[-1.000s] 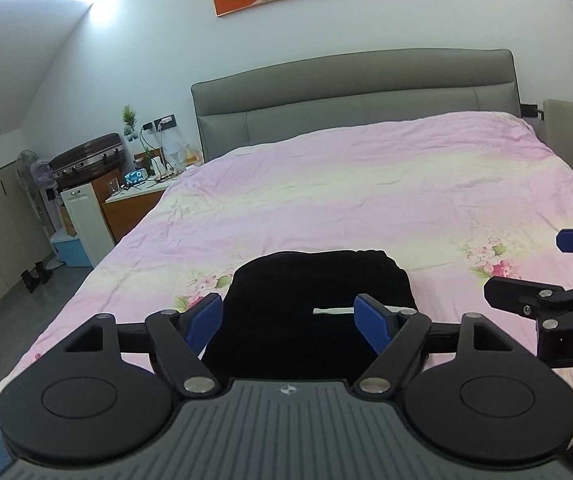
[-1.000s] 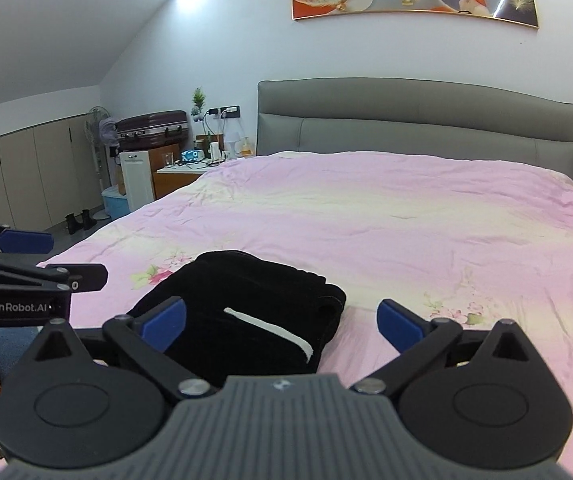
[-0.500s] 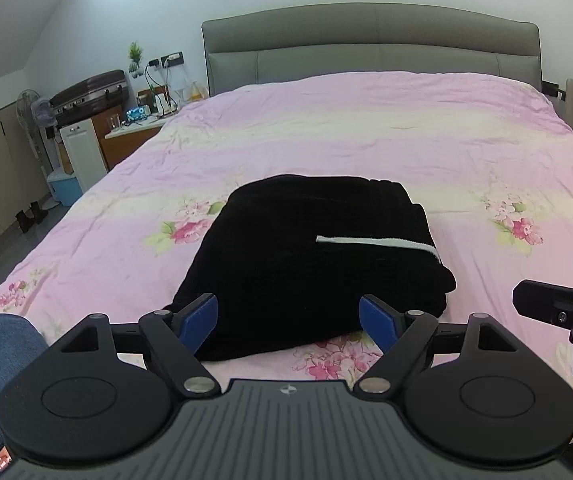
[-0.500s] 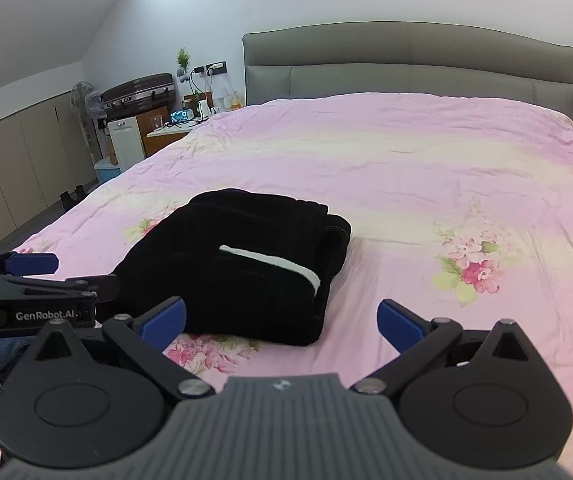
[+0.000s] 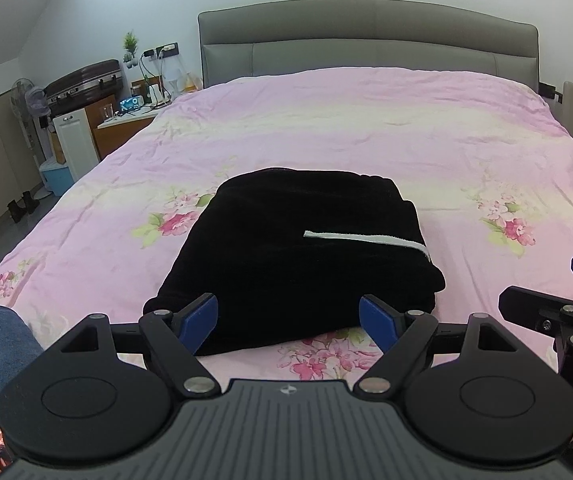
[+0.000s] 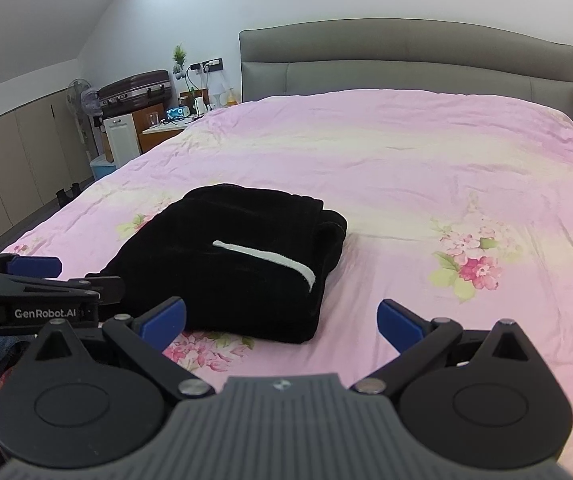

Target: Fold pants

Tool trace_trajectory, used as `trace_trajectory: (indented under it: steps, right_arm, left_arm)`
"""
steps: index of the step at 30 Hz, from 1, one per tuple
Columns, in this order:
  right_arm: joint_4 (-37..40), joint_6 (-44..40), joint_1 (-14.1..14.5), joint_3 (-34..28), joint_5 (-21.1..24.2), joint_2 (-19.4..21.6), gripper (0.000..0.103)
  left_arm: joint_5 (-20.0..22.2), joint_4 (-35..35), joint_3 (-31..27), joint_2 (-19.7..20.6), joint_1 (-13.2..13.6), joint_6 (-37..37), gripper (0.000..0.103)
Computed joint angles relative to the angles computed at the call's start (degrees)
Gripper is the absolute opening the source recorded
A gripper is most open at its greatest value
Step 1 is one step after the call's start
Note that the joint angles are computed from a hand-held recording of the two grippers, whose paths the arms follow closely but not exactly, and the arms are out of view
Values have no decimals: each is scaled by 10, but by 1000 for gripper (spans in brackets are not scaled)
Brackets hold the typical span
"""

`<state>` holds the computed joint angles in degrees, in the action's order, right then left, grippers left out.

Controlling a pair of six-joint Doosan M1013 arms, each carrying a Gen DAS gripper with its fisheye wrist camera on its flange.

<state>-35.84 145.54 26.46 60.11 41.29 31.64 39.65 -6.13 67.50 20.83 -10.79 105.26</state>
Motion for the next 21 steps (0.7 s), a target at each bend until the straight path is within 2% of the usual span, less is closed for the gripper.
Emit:
trace_trajectory:
  steps: [21]
  right_arm:
    - [-17, 15, 2, 15, -18, -8, 98]
  left_arm:
    - [-3, 8, 1, -4, -3, 0, 94]
